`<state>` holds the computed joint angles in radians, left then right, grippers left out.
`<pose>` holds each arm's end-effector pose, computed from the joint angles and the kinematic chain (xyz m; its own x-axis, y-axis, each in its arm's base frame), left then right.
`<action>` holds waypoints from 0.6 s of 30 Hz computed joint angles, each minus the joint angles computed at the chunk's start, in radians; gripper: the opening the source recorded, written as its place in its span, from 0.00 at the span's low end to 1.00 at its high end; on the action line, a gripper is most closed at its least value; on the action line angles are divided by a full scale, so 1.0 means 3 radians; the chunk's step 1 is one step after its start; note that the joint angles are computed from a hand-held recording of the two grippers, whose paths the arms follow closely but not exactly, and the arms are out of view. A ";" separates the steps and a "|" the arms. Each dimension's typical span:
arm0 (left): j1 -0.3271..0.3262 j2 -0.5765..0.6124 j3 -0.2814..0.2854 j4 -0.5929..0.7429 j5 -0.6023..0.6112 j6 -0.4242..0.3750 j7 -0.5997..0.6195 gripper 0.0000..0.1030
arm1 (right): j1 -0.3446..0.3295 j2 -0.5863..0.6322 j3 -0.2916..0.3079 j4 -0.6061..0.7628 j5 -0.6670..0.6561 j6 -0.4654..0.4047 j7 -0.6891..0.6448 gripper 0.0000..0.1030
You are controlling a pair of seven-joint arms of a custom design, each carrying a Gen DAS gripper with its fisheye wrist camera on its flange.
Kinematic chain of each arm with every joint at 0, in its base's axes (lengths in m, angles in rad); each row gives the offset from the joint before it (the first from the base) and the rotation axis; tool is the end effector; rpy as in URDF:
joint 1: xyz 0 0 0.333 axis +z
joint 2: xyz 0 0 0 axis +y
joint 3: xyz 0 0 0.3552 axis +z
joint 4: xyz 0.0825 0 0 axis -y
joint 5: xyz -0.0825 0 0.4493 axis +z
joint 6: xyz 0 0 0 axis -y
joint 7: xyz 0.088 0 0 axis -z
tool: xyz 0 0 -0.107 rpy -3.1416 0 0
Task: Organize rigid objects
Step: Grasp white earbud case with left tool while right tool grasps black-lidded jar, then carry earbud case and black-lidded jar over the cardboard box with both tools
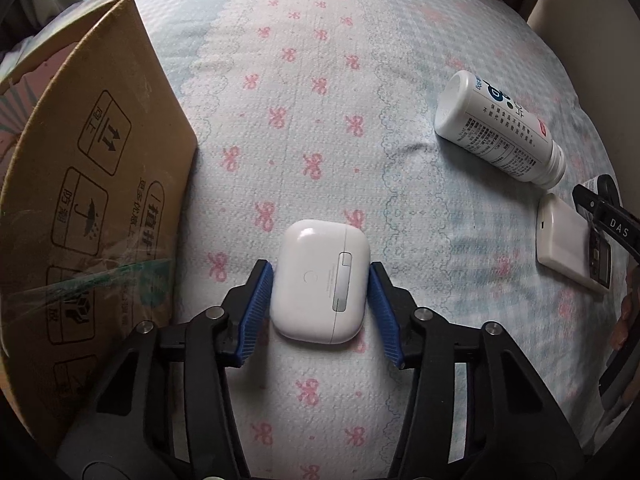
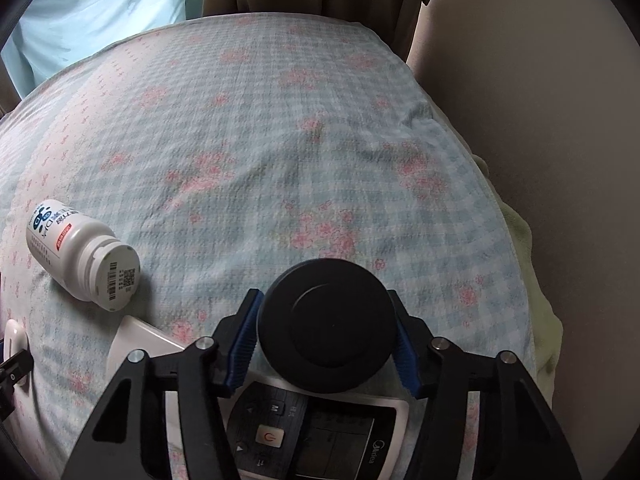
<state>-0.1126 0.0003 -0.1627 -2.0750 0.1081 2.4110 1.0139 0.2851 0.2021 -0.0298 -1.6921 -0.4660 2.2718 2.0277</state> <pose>0.6105 -0.1718 0.4712 0.1956 -0.9764 0.0920 -0.9204 -0.2152 -0.3263 0.7053 0.1742 0.5355 -0.0285 -0.9668 0.2540 -0.8822 -0.0951 -0.4612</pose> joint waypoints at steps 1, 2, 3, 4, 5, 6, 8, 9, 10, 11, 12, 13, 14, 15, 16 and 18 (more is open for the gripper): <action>0.0001 -0.0001 0.0001 -0.0001 -0.0007 0.0001 0.0019 0.42 | -0.0007 0.0000 -0.0003 -0.0001 0.0019 0.0013 0.0008 0.52; 0.0002 0.0002 0.0001 0.0003 -0.0008 -0.0005 0.0038 0.42 | -0.0008 0.0001 -0.0003 0.0002 0.0027 0.0007 0.0012 0.52; 0.0003 0.0004 0.0001 0.0008 -0.0006 -0.0010 0.0058 0.42 | -0.0005 0.0006 -0.0004 0.0010 0.0021 -0.0002 0.0016 0.52; 0.0004 0.0006 0.0002 0.0009 -0.0005 -0.0010 0.0081 0.42 | -0.0002 0.0010 -0.0005 0.0018 0.0015 -0.0009 0.0022 0.52; 0.0006 0.0005 0.0003 0.0007 -0.0010 -0.0005 0.0101 0.42 | -0.0004 0.0010 -0.0004 0.0018 0.0026 -0.0007 0.0023 0.52; 0.0009 0.0002 0.0005 0.0004 -0.0022 0.0001 0.0124 0.42 | -0.0005 0.0010 -0.0005 0.0020 0.0034 -0.0005 0.0027 0.52; 0.0015 -0.0002 0.0008 0.0002 -0.0049 0.0001 0.0162 0.42 | -0.0011 0.0009 -0.0005 0.0023 0.0058 0.0000 0.0029 0.52; 0.0017 -0.0006 0.0010 0.0003 -0.0062 -0.0002 0.0178 0.42 | -0.0011 0.0000 -0.0004 0.0016 0.0070 0.0001 0.0036 0.52; 0.0018 -0.0009 0.0010 0.0007 -0.0060 -0.0009 0.0191 0.42 | -0.0014 -0.0004 -0.0004 0.0016 0.0082 0.0003 0.0041 0.52; 0.0018 -0.0014 0.0009 0.0013 -0.0045 -0.0020 0.0202 0.42 | -0.0015 -0.0010 -0.0005 0.0016 0.0085 0.0000 0.0050 0.52; 0.0018 -0.0023 0.0009 0.0015 -0.0033 -0.0022 0.0213 0.42 | -0.0014 -0.0018 -0.0005 0.0015 0.0078 -0.0005 0.0055 0.52; 0.0018 -0.0036 0.0009 0.0017 -0.0034 -0.0020 0.0228 0.42 | -0.0013 -0.0030 -0.0004 0.0012 0.0072 -0.0010 0.0063 0.52; 0.0018 -0.0048 0.0010 0.0023 -0.0026 -0.0026 0.0229 0.42 | -0.0016 -0.0038 -0.0002 0.0016 0.0077 -0.0016 0.0068 0.52; 0.0019 -0.0059 0.0011 0.0032 -0.0039 -0.0029 0.0241 0.42 | -0.0019 -0.0053 0.0002 0.0016 0.0090 -0.0020 0.0076 0.52; 0.0019 -0.0063 0.0013 0.0052 -0.0046 -0.0033 0.0247 0.42 | -0.0023 -0.0067 0.0005 0.0021 0.0099 -0.0026 0.0083 0.52; 0.0029 -0.0041 0.0021 0.0146 -0.0069 -0.0052 0.0276 0.42 | -0.0028 -0.0096 0.0011 0.0027 0.0104 -0.0041 0.0097 0.52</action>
<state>-0.1039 -0.0121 -0.1562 -2.0312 0.0874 2.3953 1.0966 0.2767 0.1732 -0.0264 -1.6839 -0.4348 2.2596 2.0568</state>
